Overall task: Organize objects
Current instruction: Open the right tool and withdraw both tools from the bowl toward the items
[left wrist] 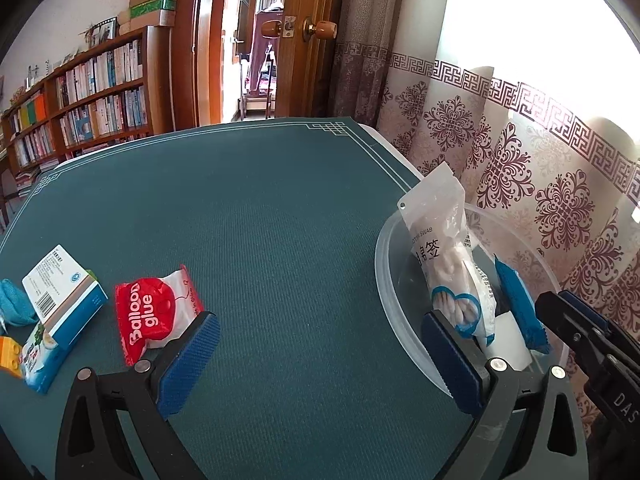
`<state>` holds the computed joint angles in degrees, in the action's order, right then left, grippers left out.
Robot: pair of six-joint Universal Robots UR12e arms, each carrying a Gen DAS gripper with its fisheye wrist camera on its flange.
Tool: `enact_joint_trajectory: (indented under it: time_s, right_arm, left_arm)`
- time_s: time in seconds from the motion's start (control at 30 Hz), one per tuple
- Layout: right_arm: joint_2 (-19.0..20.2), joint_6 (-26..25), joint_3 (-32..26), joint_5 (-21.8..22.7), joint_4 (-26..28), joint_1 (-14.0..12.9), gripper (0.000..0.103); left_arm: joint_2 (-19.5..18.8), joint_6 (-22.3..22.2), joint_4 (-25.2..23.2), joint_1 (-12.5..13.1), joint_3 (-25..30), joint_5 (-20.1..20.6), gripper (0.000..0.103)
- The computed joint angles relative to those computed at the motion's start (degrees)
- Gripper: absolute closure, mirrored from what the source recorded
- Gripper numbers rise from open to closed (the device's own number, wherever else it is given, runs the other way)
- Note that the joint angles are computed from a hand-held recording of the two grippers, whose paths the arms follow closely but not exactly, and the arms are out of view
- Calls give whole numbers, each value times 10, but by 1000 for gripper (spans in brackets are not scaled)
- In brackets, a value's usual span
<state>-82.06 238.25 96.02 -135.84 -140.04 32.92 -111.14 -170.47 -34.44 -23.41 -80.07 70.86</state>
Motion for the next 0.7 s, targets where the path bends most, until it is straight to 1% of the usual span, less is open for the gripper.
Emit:
enact_joint_trajectory:
  time_s: [0.23,0.37,0.6,0.7]
  right_arm:
    - [12,-28,-13,15,-19,9,50]
    - [20,-42,-23,23,-26,14,49]
    - [39,-66,-41,50,-32,22,48]
    - [45,-74,-47,61,-35,23,45]
  left_arm:
    - [15,-15,14,16,-20,11,1]
    - [22,-19,25,26,-31,27,1]
    - [30,-22,43,47,-49,56,1]
    - [32,-19,45,57,-55,68,1]
